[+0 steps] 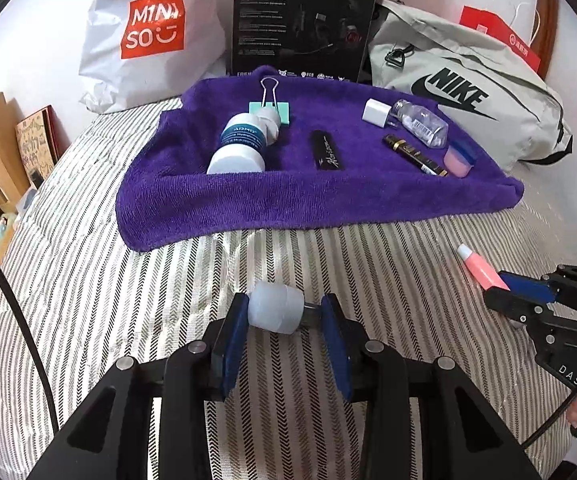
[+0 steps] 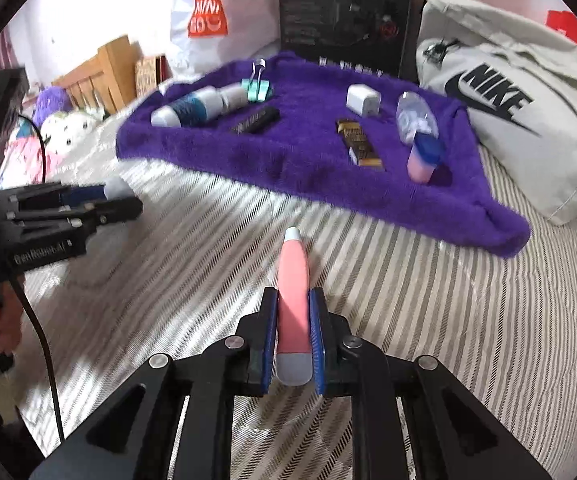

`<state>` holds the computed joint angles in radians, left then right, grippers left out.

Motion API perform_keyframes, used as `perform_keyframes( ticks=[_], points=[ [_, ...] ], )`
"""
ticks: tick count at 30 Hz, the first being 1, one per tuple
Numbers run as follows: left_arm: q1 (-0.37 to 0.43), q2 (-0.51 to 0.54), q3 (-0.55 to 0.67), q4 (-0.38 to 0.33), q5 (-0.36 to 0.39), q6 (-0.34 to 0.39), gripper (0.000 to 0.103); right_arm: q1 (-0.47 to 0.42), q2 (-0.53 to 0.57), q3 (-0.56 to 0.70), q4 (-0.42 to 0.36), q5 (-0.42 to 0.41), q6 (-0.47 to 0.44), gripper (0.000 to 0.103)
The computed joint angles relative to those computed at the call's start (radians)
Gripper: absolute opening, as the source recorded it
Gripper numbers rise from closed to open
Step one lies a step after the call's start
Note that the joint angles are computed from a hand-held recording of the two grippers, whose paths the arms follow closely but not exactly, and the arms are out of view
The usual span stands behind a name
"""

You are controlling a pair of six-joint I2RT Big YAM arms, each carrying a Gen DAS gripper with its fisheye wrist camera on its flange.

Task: Organize rigid objects
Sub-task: 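Place the pink-and-white tube on the towel with the right tool while the left tool places the white cap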

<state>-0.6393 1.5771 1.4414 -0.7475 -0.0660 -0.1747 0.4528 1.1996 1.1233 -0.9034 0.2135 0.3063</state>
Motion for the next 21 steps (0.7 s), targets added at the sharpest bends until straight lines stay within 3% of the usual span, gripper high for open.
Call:
perform_keyframes(
  ticks=[7, 11, 16, 19, 21],
  points=[
    [0.034, 0.002, 0.021, -0.035, 0.104, -0.036, 0.035, 0.027, 0.004, 0.002, -0.007, 0.062, -0.014, 0.016],
    [0.045, -0.022, 0.037, -0.033, 0.136, -0.039, 0.035, -0.013, -0.012, 0.017, -0.018, -0.027, -0.019, 0.016],
    [0.044, -0.018, 0.092, -0.042, 0.111, -0.025, 0.035, -0.056, -0.028, 0.064, -0.003, -0.065, -0.055, 0.016],
    [0.044, 0.019, 0.159, -0.083, 0.065, -0.015, 0.035, -0.085, -0.002, 0.121, 0.003, -0.072, -0.098, 0.016],
    [0.052, 0.04, 0.198, -0.098, 0.073, 0.009, 0.035, -0.094, 0.025, 0.158, 0.006, -0.065, -0.128, 0.016]
  ],
)
